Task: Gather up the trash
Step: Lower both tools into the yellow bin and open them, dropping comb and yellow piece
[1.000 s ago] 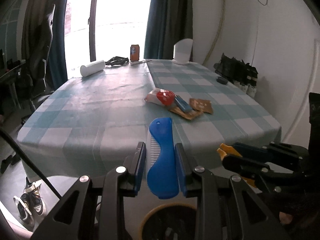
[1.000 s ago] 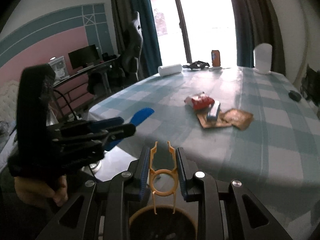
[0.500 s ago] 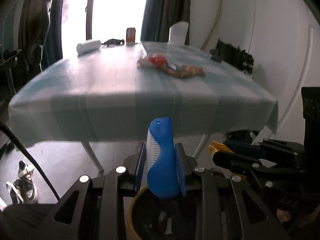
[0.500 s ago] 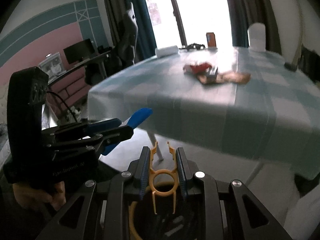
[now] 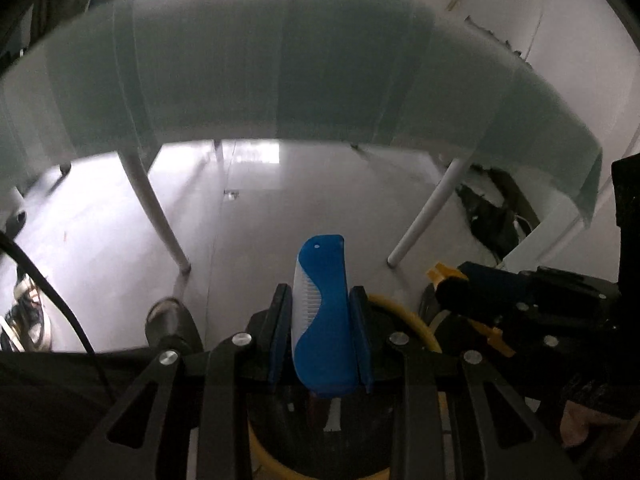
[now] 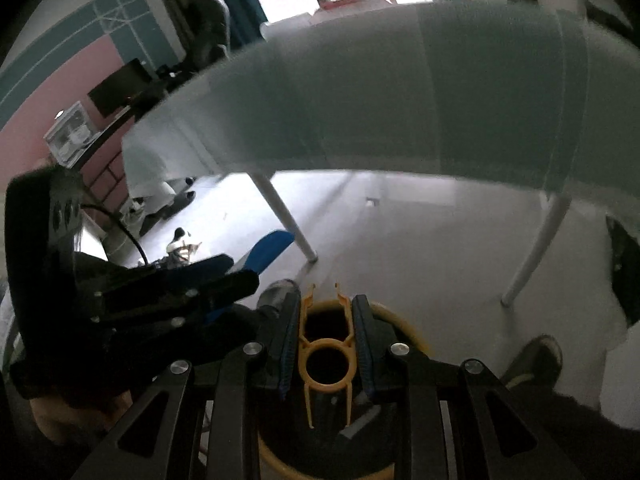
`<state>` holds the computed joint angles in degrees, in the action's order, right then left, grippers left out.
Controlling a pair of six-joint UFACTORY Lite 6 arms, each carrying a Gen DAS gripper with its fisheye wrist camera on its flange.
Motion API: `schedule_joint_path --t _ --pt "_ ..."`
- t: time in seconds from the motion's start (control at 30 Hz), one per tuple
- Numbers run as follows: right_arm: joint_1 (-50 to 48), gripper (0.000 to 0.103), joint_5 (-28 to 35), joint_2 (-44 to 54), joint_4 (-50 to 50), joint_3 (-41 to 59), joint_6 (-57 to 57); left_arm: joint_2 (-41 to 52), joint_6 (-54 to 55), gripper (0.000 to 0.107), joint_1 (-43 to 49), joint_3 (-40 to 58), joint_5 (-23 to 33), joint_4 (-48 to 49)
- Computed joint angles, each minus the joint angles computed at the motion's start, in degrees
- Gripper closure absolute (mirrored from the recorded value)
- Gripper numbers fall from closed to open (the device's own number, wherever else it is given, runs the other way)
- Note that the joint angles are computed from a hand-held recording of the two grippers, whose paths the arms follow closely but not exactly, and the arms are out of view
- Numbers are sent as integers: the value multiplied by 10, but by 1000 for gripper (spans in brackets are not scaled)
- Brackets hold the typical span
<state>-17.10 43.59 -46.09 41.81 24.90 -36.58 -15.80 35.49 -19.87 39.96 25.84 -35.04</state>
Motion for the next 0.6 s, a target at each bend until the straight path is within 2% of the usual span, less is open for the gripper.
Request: schedule_joint_path --t 0.13,0.3,0.6 --pt "7 78 -22 37 15 -14 -9 23 -43 83 -18 -13 -21 41" --pt "42 78 -62 80 16 -30 8 44 -47 83 -16 -16 -7 41" --pt "133 78 -150 166 -15 -54 58 88 -104 83 -20 -4 14 98"
